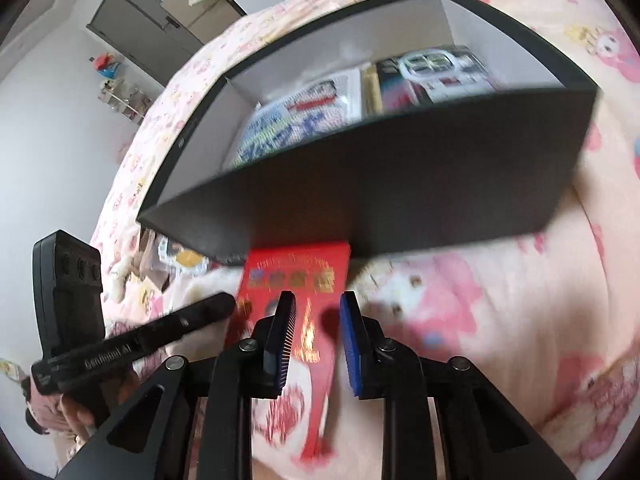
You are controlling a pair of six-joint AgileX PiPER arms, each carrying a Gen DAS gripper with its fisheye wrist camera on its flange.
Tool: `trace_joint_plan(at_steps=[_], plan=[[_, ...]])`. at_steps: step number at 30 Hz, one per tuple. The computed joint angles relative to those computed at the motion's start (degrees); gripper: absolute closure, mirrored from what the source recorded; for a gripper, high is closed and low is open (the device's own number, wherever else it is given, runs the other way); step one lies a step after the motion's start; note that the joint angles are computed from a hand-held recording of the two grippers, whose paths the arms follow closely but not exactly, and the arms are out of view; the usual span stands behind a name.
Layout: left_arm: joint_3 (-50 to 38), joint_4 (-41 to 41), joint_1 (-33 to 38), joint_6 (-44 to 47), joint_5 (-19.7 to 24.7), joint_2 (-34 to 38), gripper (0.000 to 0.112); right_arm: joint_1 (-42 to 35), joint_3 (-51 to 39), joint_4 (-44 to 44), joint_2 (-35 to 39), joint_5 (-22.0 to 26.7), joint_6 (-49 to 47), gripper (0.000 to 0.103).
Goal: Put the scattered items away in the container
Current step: 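Hold the red envelope upright with the left gripper beside the black box, then carry the red envelope with the left gripper over the black box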
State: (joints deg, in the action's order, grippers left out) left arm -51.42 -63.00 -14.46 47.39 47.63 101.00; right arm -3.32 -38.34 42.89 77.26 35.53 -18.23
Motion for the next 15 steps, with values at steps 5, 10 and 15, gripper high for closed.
trace_joint_plan(at_steps=[5, 10, 15], plan=[[-2.4, 6.6, -4.0, -2.2, 0.2, 1.3, 0.094, 0.5, 1.3, 0.5, 2.5, 3.5, -1.9, 0.082], [-0.7, 6.4, -2.9, -2.2, 3.3, -5.4, 0.092, 3.4, 1.0, -4.6, -6.4, 3.3, 3.8, 0.083], [-5.9, 9.3, -2.2, -5.9, 6.9, -11.8, 0.092, 0.7, -3.4, -5.5, -14.0, 9.3, 3.3, 0.083]])
